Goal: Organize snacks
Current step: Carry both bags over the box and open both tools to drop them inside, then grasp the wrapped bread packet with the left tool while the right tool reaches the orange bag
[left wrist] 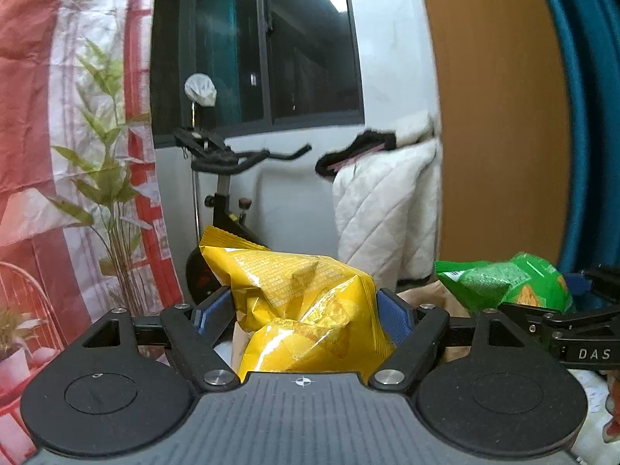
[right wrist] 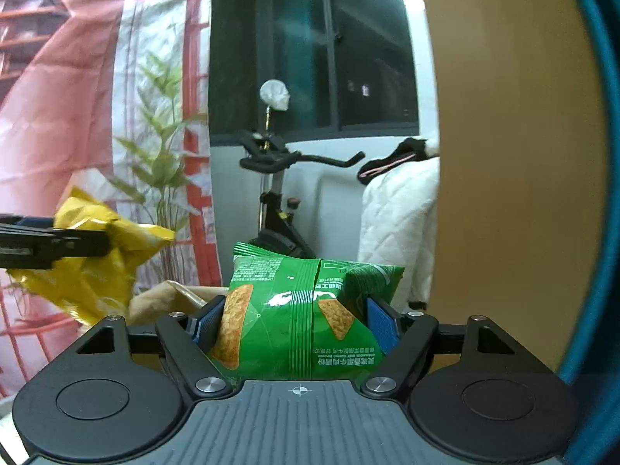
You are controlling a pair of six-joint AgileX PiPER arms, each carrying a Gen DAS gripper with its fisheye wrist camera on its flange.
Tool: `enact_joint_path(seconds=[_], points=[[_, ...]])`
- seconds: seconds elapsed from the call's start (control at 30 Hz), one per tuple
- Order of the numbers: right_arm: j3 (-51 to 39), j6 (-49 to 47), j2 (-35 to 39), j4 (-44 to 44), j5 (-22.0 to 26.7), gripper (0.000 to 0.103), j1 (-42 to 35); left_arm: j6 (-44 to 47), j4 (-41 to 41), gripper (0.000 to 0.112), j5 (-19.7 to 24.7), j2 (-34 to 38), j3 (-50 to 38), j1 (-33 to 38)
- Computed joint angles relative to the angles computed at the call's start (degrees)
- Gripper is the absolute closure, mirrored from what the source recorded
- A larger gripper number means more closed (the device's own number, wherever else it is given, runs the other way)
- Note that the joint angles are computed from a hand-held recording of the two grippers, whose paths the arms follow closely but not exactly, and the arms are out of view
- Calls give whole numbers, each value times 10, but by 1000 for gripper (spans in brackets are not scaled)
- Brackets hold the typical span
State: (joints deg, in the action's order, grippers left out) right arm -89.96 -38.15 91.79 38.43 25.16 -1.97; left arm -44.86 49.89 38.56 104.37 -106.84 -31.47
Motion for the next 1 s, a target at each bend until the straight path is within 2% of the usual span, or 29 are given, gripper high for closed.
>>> enact_joint_path(seconds=[0.13,0.23,0.3,0.43,0.6,0.83,1.0], points=[[-22,55,45,-51,-20,29,28,47,-71,27,11,61,-68,26],[-35,116,68,-98,-15,19,37,89,-144,22,15,78,-86,44],[-23,119,62,-84,-16,16,34,96,-162,22,16,72,-73,53],[30,-3,24,43,-9,16,9,72,-160,22,-22,3,28,66],[100,-131,-38,165,37,16,-50,14,-134,22,-61,-104,159,72],[224,-212,-121,240,82,16,-112,-44,-102,22,-82,-220,313,65],[337,-245,-159,263,78,16,-108,-111,-62,23,-91,-271,406,50]])
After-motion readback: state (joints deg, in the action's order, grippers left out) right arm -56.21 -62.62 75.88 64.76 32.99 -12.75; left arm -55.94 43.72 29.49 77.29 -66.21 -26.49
